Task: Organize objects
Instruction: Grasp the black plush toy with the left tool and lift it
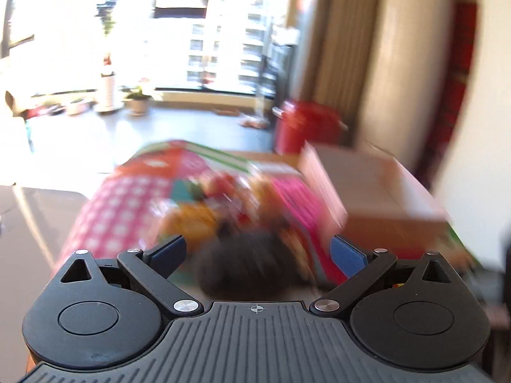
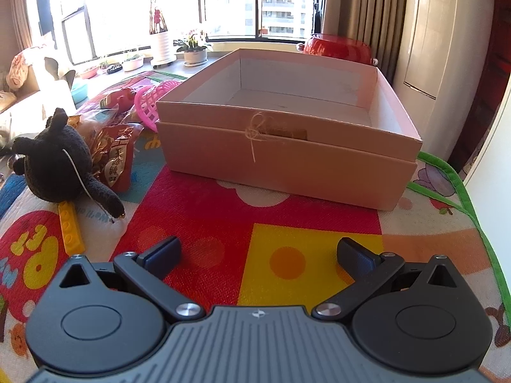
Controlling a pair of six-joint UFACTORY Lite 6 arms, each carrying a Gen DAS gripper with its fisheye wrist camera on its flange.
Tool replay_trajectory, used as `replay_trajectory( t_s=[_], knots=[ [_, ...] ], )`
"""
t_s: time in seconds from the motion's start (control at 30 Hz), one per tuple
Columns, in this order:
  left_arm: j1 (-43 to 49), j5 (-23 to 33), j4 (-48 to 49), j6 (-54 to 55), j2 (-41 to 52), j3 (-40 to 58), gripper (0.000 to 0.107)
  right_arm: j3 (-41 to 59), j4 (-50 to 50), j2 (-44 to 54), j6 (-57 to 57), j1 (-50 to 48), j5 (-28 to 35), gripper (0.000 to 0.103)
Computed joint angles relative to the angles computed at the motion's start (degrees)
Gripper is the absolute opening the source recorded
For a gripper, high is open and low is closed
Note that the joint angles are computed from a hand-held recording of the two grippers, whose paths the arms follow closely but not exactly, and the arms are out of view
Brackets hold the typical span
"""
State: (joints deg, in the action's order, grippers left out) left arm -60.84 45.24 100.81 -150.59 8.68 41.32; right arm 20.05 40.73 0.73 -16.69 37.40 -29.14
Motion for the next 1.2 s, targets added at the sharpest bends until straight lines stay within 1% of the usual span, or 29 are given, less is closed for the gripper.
replay_trajectory(
  t_s=[0.1, 0.13, 0.2, 0.23, 0.3, 0.33, 0.4, 0.43, 0.47, 0.53, 0.63, 0.7, 0.8, 0.87, 0.93, 1.0, 1.03, 1.1, 1.13, 1.17, 1.2],
  knots=[
    [5.9, -5.4, 0.9, 2.9, 5.7, 6.2, 0.101, -0.6, -0.6, -0.6, 0.3, 0.1, 0.0, 0.103],
    [7.1, -7.7, 1.0, 4.2, 7.6, 7.8, 0.101, -0.8, -0.8, -0.8, 0.3, -0.1, 0.1, 0.103],
    [8.2, -10.5, 0.7, 4.7, 10.6, 8.9, 0.101, -1.2, -1.3, -1.5, 0.4, -0.2, 0.4, 0.103],
    [8.8, -11.9, 3.4, 2.1, 11.1, 8.4, 0.102, -0.8, -1.5, -1.2, 0.3, -0.4, 0.7, 0.103],
    [9.7, -14.3, 11.0, -6.2, 8.9, 3.8, 0.101, -0.6, -0.3, -1.3, -1.0, 0.0, 1.1, 0.103],
    [10.3, -14.6, 14.4, -9.0, 6.0, 0.3, 0.1, -0.6, 1.0, -1.6, -2.3, 0.4, 1.2, 0.103],
    [10.6, -12.1, 24.5, -18.1, 5.0, -3.0, 0.088, -1.2, 2.2, -3.1, -4.5, 1.7, 1.8, 0.103],
    [11.6, -12.0, 27.6, -20.8, 4.5, -4.0, 0.088, -1.6, 3.7, -4.0, -5.9, 3.1, 1.4, 0.103],
    [11.8, -12.6, 28.3, -22.4, 3.1, -5.3, 0.087, -2.1, 6.5, -5.3, -8.2, 5.3, 0.8, 0.103],
    [12.4, -13.8, 25.2, -22.2, -0.6, -7.6, 0.087, -2.5, 10.8, -7.7, -11.9, 10.2, -0.4, 0.103],
    [9.4, -9.2, 15.7, -16.1, -9.8, -14.4, 0.087, -0.5, 11.3, -7.8, -11.6, 16.4, -1.4, 0.103],
    [6.2, -5.3, 7.0, -10.5, -18.5, -19.8, 0.087, 4.6, 13.5, -2.8, -11.6, 19.3, -1.0, 0.103],
    [3.4, -1.7, -3.5, -2.5, -32.4, -26.6, 0.087, 11.6, 13.1, 5.3, -7.2, 22.4, -0.9, 0.103],
    [1.9, 0.3, -9.2, 2.9, -40.4, -30.0, 0.087, 15.9, 17.3, 10.7, -10.4, 25.1, -1.4, 0.103],
    [1.6, 1.0, -11.7, 6.0, -46.2, -32.8, 0.087, 17.7, 20.7, 13.8, -17.3, 26.2, -2.1, 0.103],
    [2.7, 0.2, -11.0, 5.9, -48.9, -34.8, 0.087, 15.8, 22.7, 14.2, -20.8, 26.4, -7.4, 0.103],
    [4.1, -0.9, -8.9, 4.0, -48.2, -35.2, 0.087, 15.7, 26.2, 14.6, -23.8, 26.4, -10.3, 0.103],
    [8.1, -4.1, -1.2, -3.0, -44.1, -35.0, 0.087, 16.8, 33.7, 17.1, -28.4, 26.1, -17.6, 0.103],
    [10.5, -5.8, 3.5, -6.8, -42.0, -34.7, 0.087, 17.2, 35.9, 17.1, -30.0, 25.0, -19.1, 0.103],
    [11.9, -6.6, 7.6, -10.5, -39.3, -34.1, 0.087, 16.4, 35.9, 15.5, -29.5, 24.0, -18.2, 0.103],
    [13.5, -7.3, 11.7, -13.9, -35.9, -32.7, 0.087, 14.3, 33.6, 12.0, -27.2, 22.5, -15.0, 0.103]
  ],
)
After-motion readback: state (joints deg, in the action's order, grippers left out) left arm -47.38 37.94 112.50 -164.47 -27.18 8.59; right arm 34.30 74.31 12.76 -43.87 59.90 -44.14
